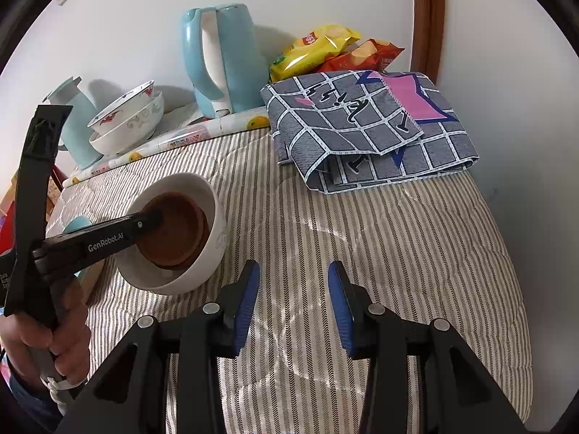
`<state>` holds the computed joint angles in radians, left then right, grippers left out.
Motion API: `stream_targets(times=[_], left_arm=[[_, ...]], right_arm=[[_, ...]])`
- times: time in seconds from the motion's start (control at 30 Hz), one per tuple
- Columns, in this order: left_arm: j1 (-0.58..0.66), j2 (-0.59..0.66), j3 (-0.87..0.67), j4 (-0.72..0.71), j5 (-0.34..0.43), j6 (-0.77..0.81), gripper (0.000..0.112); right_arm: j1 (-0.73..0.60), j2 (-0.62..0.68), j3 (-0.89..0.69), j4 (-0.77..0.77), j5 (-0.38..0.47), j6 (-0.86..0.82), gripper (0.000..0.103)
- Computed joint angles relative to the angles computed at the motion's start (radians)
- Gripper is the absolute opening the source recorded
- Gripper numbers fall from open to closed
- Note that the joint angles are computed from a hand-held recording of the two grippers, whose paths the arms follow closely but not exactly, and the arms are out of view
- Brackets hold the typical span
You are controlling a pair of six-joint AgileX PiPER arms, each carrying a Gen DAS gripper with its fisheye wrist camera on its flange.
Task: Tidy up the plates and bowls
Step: 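Carry the left gripper's terracotta bowl into the white bowl and open the left gripper, then grasp the white bowl rim with the right gripper while the left gripper grasps the opposite rim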
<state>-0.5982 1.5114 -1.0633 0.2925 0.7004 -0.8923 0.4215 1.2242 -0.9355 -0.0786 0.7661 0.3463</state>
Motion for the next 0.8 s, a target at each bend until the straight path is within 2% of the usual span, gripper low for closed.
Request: stream_targets(times=[0.17,0.67,0.8], left_arm=[[-0.031,-0.019,-0.007,0.050,0.034,-0.037,0.030],[-0.038,-0.135,0.022,0.098,0.119,-0.082,0.030],[-0.015,-0.152,0.043,0.072,0.116,-0.058,0.032]], right_arm=[[0.022,-0.007,-0.011,-0.017,0.007,0.018,0.039],[0.096,0.027,-0.072,-0.028,0.002,0.053,0.039],[0.074,0.053,-0.092,0.059,-0.010,-0.008,0.039]])
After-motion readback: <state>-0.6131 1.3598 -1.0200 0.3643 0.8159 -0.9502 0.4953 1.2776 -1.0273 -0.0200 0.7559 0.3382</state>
